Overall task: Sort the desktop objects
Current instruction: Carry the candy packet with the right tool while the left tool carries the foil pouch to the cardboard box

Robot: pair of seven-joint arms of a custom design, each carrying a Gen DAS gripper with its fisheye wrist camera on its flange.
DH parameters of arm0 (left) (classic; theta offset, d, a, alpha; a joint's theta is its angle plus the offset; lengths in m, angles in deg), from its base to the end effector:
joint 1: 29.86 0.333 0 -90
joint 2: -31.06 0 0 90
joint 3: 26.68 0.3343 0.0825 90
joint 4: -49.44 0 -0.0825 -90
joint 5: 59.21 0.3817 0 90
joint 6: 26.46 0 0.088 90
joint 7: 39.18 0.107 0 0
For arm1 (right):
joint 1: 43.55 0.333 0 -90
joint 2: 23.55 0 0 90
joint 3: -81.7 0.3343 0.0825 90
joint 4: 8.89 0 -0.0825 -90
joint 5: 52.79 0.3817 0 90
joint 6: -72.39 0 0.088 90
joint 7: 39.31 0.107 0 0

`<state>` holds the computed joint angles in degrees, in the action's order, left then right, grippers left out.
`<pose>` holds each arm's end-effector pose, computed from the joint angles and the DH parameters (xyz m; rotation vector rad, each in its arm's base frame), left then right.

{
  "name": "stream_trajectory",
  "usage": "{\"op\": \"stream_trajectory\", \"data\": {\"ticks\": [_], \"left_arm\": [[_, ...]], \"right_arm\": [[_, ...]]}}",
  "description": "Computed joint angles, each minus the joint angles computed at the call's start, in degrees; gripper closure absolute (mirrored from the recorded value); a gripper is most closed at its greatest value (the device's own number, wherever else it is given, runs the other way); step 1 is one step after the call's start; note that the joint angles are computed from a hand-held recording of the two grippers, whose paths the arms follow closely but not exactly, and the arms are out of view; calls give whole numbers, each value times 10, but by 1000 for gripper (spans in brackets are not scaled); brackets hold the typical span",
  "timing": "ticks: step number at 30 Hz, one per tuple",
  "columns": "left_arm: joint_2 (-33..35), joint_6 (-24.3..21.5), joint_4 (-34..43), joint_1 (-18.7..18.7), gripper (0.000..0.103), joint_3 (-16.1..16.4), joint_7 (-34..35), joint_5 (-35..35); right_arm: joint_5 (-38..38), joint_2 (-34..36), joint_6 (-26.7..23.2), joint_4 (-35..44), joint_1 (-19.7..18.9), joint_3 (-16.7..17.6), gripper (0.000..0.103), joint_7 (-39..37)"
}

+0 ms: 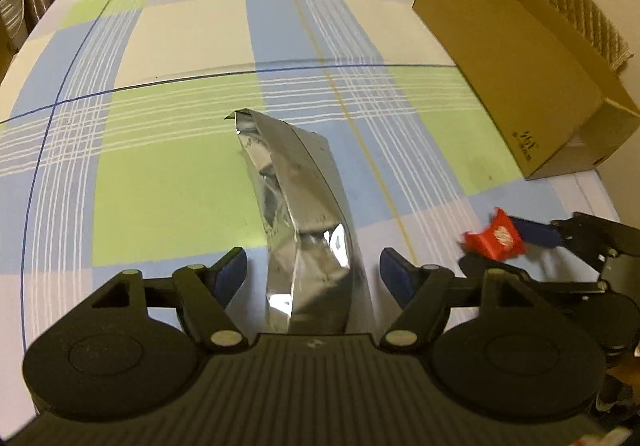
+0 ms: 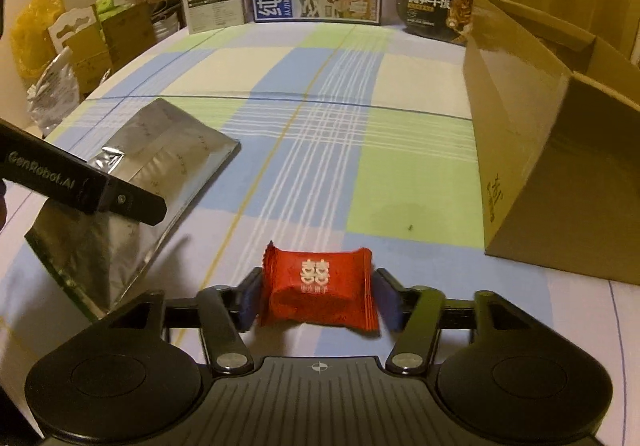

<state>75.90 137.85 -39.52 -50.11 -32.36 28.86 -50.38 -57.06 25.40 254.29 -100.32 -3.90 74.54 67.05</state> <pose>0.6842 -0.3236 0.2619 -1.8445 2.1623 -0.7201 0.6167 0.4272 0.2297 -2.0736 1.3222 -0.4483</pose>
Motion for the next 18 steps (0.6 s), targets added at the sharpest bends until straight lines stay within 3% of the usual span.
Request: {"op": "stream_trajectory", "data": {"ticks": [7, 12, 18], "left_arm": [[53, -122, 115, 0, 48, -15, 42, 5], [57, -122, 121, -29, 51, 16, 14, 35], [39, -90, 84, -25, 60, 14, -10, 43]], "right_arm": [[5, 0, 18, -7, -9, 10, 43, -11], [32, -2, 27, -13, -1, 0, 43, 10], [38, -6, 19, -26, 50, -56, 43, 38]]}}
